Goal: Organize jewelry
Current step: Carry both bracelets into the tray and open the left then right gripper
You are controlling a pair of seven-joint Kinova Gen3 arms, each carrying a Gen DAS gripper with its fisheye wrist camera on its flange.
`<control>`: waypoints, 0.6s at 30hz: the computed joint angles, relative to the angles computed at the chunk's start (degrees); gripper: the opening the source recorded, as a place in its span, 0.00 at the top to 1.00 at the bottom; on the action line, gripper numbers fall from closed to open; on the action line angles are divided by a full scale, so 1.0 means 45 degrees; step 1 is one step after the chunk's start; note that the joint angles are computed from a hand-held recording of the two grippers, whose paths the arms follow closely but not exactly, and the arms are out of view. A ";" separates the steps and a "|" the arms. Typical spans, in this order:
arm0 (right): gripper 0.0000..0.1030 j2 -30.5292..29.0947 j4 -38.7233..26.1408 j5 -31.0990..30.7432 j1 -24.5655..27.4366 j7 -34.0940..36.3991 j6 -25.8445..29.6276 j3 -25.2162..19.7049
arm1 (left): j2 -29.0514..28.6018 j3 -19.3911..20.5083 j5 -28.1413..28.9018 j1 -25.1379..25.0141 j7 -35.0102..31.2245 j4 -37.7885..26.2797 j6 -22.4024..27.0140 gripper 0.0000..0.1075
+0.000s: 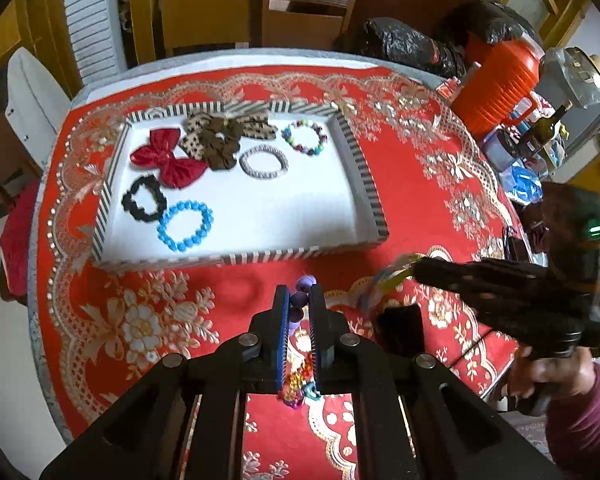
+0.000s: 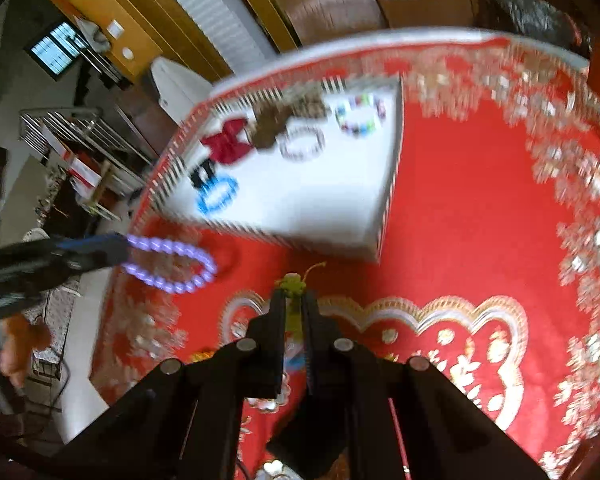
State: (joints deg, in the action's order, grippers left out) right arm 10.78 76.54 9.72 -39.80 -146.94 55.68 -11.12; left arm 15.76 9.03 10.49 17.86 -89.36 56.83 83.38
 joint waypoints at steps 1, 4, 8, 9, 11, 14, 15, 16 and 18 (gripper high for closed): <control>0.92 -0.0114 -0.0178 0.0070 0.0009 0.0063 0.0059 0.0020 | 0.0099 -0.0004 -0.0045 0.0022 0.0034 -0.0225 0.0071 1.00; 0.92 -0.0116 -0.0873 0.0529 -0.0054 0.0198 0.0407 0.0082 | 0.0439 -0.0025 -0.0238 0.0148 0.0134 -0.1006 0.0272 1.00; 0.92 0.0176 -0.1905 0.0836 0.0019 0.0578 0.0935 0.0232 | 0.1047 -0.0087 -0.0662 0.0472 0.0245 -0.2244 0.0596 1.00; 0.92 0.0252 -0.1997 0.0807 0.0060 0.0654 0.0910 0.0270 | 0.1228 -0.0119 -0.0776 0.0575 0.0301 -0.2560 0.0691 1.00; 0.92 0.0418 -0.2338 0.0717 0.0163 0.0944 0.1060 0.0350 | 0.1524 -0.0157 -0.0874 0.0693 0.0340 -0.3013 0.0837 1.00; 0.92 0.0586 -0.2503 0.0466 0.0302 0.1227 0.1001 0.0438 | 0.2007 -0.0233 -0.1070 0.0977 0.0458 -0.3665 0.1044 1.00; 0.92 0.0722 -0.2668 0.0408 0.0340 0.1348 0.1093 0.0477 | 0.2172 -0.0259 -0.1142 0.1079 0.0483 -0.3851 0.1096 1.00; 0.92 0.0783 -0.2706 0.0383 0.0345 0.1389 0.1118 0.0524 | 0.2340 -0.0287 -0.1212 0.1171 0.0493 -0.4043 0.1166 1.00; 0.92 0.1011 -0.2916 0.0242 0.0436 0.1559 0.1208 0.0606 | 0.2703 -0.0343 -0.1335 0.1357 0.0521 -0.4395 0.1277 1.00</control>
